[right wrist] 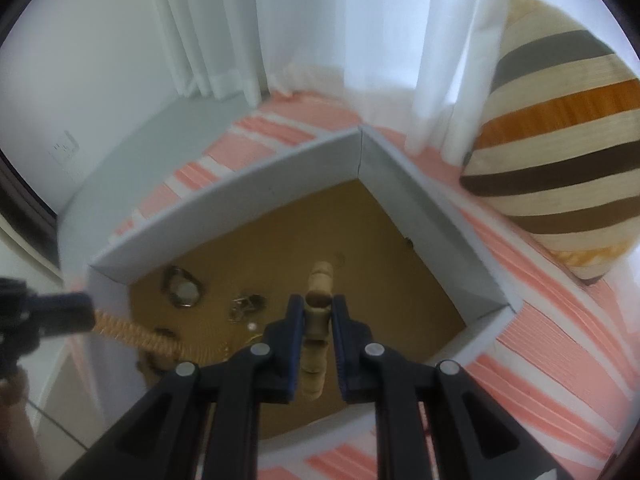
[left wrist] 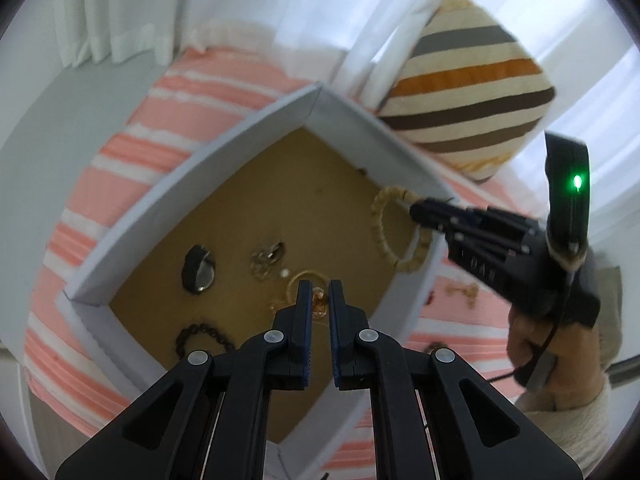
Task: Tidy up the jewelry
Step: 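Carry necklace and wooden bracelet into the white box and open both tools, then withdraw both tools from the box back over the bedspread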
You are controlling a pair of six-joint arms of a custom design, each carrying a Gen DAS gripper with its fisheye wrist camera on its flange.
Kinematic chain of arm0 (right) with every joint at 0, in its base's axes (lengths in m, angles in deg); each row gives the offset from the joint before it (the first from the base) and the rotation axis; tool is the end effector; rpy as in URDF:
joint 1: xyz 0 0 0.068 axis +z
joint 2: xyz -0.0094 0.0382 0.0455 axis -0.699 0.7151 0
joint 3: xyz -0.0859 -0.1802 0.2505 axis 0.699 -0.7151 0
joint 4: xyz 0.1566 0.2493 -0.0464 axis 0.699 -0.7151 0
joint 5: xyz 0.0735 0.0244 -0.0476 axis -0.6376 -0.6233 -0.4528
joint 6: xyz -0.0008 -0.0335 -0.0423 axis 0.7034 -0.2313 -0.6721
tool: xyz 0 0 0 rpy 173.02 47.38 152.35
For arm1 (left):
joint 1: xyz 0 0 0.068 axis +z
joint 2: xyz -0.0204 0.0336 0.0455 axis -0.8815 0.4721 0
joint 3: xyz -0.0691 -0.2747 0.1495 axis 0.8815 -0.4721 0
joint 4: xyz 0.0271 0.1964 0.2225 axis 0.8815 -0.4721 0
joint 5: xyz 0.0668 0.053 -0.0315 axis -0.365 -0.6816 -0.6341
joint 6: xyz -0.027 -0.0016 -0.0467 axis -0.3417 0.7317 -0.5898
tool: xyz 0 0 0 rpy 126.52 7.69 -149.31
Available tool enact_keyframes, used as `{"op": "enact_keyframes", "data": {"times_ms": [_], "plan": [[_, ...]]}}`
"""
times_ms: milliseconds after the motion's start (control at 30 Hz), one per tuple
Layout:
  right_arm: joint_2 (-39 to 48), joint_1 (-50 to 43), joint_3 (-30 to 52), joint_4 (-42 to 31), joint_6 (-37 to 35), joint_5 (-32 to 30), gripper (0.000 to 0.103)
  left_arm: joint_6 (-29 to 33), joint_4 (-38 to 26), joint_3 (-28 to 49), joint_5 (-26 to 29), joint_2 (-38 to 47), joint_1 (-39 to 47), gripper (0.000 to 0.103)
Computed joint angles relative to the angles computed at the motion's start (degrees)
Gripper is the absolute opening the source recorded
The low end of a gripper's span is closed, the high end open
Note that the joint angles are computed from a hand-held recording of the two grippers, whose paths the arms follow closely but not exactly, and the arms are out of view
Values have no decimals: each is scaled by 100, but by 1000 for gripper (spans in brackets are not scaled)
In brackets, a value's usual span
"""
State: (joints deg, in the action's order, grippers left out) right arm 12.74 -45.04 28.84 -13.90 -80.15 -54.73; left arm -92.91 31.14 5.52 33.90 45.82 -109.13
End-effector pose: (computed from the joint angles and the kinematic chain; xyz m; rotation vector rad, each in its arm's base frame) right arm 0.2332 0.0055 0.3391 -0.5470 2.5367 0.1752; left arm 0.1904 -0.2004 0.3697 -0.1198 2.6761 -0.4472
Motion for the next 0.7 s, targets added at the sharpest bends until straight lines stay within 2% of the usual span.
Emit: {"op": "enact_keyframes", "data": {"times_ms": [167, 200, 233, 267, 300, 333, 400, 467, 533, 633, 700], "plan": [[173, 181, -362, 620, 65, 285, 16, -53, 250, -478, -154, 63, -55, 6], [189, 186, -380, 672, 71, 305, 20, -32, 231, -488, -262, 122, -99, 6], [177, 158, -410, 712, 102, 304, 32, -14, 202, -494, -343, 174, -127, 7], [173, 137, -404, 739, 167, 296, 40, -29, 171, -487, -424, 234, -159, 10], [128, 96, -418, 755, 202, 276, 51, -47, 157, -501, -477, 280, -187, 24], [77, 52, -431, 776, 209, 227, 52, -93, 155, -509, -544, 304, -234, 42], [-93, -105, -436, 719, 141, 105, 52, -170, 187, -579, -720, 266, -325, 55], [-313, -243, -453, 641, 67, 103, 53, -268, 192, -584, -965, 286, -500, 62], [-598, -552, -446, 414, -161, -10, 59, -437, 166, -547, -1199, 325, -727, 76], [-911, -1257, -377, -4, -646, -458, 61, -628, 12, -313, -1509, 491, -1109, 78], [-1063, -2035, -237, -495, -1222, -938, 61, -726, -38, -187, -1614, 590, -1410, 79]]}}
